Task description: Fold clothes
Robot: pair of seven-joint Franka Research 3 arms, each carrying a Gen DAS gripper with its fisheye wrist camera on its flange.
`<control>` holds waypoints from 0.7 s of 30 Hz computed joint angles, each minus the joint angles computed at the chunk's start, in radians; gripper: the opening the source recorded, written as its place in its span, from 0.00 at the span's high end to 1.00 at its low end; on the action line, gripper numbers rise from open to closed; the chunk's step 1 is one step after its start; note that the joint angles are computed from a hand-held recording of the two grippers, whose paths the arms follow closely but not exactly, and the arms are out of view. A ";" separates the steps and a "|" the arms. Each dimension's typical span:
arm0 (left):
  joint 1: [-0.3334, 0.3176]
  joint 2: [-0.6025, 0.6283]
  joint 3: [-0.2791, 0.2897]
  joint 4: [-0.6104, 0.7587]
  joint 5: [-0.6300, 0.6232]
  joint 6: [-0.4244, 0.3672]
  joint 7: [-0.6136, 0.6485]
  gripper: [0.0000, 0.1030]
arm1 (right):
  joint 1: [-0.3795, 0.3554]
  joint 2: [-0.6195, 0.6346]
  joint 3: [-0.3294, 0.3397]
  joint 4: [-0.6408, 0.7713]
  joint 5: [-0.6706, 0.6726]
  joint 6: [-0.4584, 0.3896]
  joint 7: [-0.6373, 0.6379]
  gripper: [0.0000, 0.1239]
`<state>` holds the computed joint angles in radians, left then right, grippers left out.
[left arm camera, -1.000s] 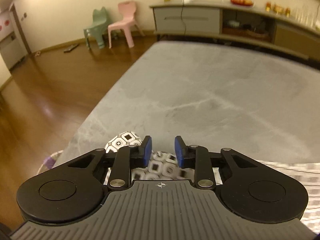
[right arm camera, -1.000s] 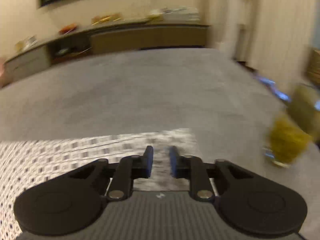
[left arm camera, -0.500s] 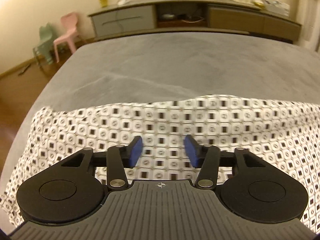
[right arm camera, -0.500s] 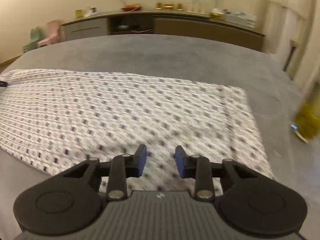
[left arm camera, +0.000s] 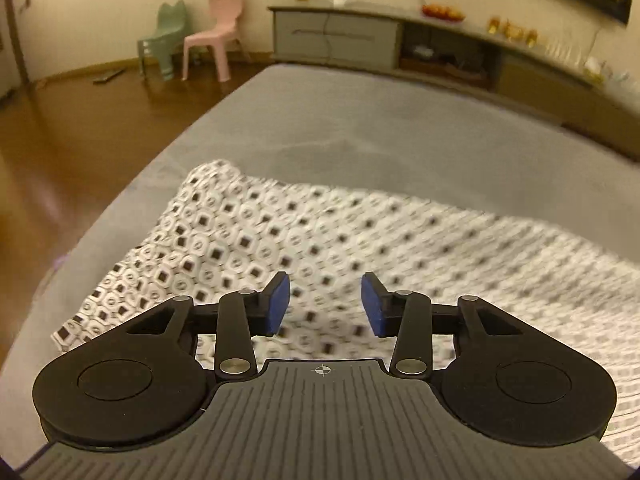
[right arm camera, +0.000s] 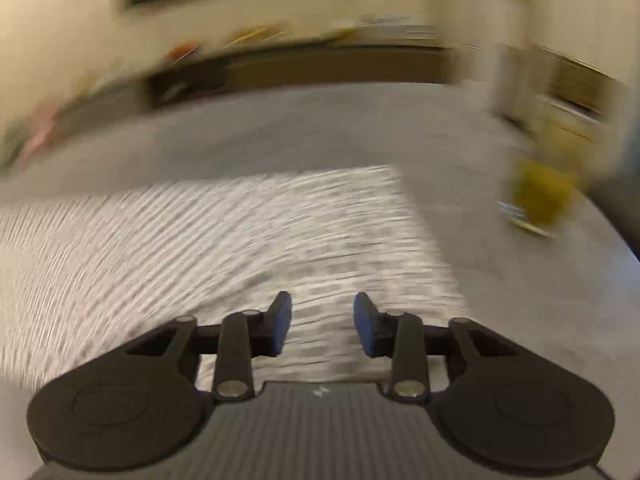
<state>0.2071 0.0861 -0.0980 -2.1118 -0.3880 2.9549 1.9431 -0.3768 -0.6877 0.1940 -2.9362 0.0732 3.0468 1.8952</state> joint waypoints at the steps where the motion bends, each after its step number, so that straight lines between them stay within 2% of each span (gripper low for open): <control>1: 0.005 -0.011 -0.023 0.000 -0.064 -0.009 0.057 0.63 | -0.021 -0.015 -0.003 -0.013 0.023 -0.010 0.038 0.55; 4: -0.027 -0.057 -0.061 -0.011 -0.258 -0.044 0.243 0.61 | -0.063 -0.029 -0.004 -0.031 0.048 -0.031 0.111 0.55; 7: -0.109 -0.114 -0.075 -0.045 -0.413 -0.076 0.373 0.59 | -0.072 -0.028 0.017 -0.032 0.017 -0.032 0.116 0.55; 8: -0.136 -0.132 -0.076 -0.053 -0.443 -0.100 0.390 0.58 | -0.085 -0.032 0.036 -0.028 -0.005 -0.045 0.112 0.59; 9: -0.162 -0.145 -0.075 -0.055 -0.464 -0.134 0.395 0.58 | -0.099 -0.037 0.056 -0.023 -0.033 -0.062 0.107 0.72; 10: -0.189 -0.156 -0.074 -0.054 -0.486 -0.173 0.397 0.58 | -0.112 -0.043 0.075 -0.018 -0.061 -0.079 0.102 0.78; 11: -0.216 -0.164 -0.073 -0.051 -0.506 -0.211 0.398 0.58 | -0.091 -0.042 0.059 -0.016 -0.075 -0.082 0.086 0.92; 12: -0.246 -0.167 -0.074 -0.041 -0.525 -0.252 0.398 0.58 | -0.078 -0.042 0.050 -0.015 -0.086 -0.083 0.077 0.95; 14: -0.308 -0.160 -0.080 -0.006 -0.563 -0.335 0.396 0.58 | -0.067 -0.069 0.055 -0.016 -0.107 -0.106 0.072 0.96; 16: -0.366 -0.134 -0.094 0.043 -0.583 -0.392 0.380 0.57 | -0.089 -0.101 0.092 -0.030 -0.141 -0.091 0.087 0.97; 18: -0.418 -0.085 -0.129 0.113 -0.560 -0.407 0.329 0.54 | -0.155 -0.110 0.189 -0.024 -0.205 -0.025 0.105 0.97; 21: -0.486 0.021 -0.189 0.242 -0.455 -0.400 0.240 0.46 | -0.191 -0.167 0.275 -0.060 -0.248 0.068 0.087 0.96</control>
